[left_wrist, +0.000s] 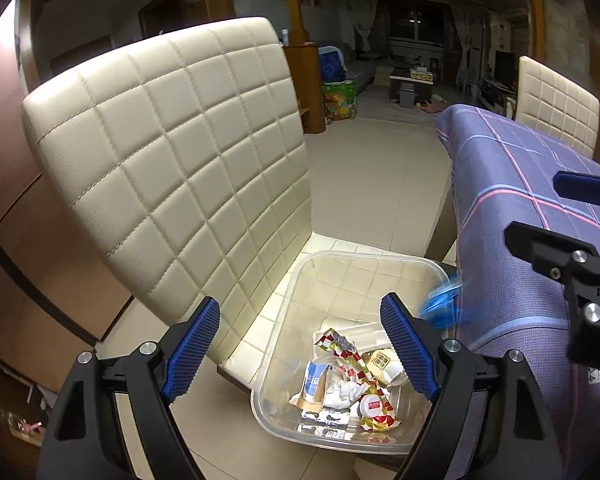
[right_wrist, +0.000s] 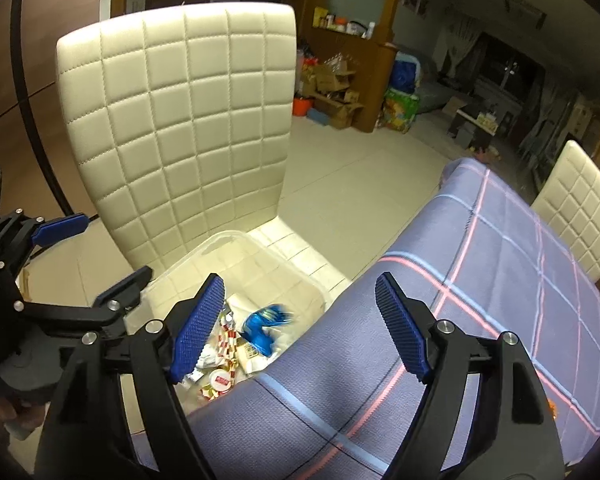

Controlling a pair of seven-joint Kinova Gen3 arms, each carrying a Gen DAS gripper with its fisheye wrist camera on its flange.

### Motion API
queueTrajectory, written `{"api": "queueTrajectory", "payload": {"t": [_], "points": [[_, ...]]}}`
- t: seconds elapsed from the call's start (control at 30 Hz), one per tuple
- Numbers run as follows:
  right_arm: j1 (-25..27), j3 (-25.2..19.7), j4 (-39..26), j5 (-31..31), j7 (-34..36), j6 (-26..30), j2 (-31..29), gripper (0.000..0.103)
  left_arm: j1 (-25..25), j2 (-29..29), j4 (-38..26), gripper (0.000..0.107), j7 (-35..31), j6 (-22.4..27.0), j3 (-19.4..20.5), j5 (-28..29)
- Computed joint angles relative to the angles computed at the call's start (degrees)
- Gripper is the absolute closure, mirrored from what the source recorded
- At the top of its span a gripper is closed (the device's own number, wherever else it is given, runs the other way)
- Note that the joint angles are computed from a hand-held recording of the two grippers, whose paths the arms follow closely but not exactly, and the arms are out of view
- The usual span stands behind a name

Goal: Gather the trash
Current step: 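Open the left tool to drop the box piece while the right tool drops the wrapper in, then move both open tools back over the orange item and brown bottle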

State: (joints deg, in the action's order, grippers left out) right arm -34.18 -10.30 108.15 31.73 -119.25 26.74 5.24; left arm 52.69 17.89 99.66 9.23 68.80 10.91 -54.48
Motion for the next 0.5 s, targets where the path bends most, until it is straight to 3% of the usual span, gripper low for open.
{"api": "queueTrajectory", "payload": {"t": [0.27,0.43,0.5], "points": [[2.0,0.0,3.9,2.7,-3.6,0.8,-4.4,0.027,1.9,0.4,-3.9,0.027,-1.5,1.6,1.1,-0.8],[7.7,-1.0,9.3,5.7,-7.3,0.9,-10.0,0.026,5.4,3.6,-10.7,0.027,-6.7,1.6,1.2,-2.3],[10.8,-0.5,11.7,5.3,-7.3,0.6,-12.9,0.025,6.5,5.1,-13.9,0.027,-9.7,-0.6,1.0,-2.6]]}}
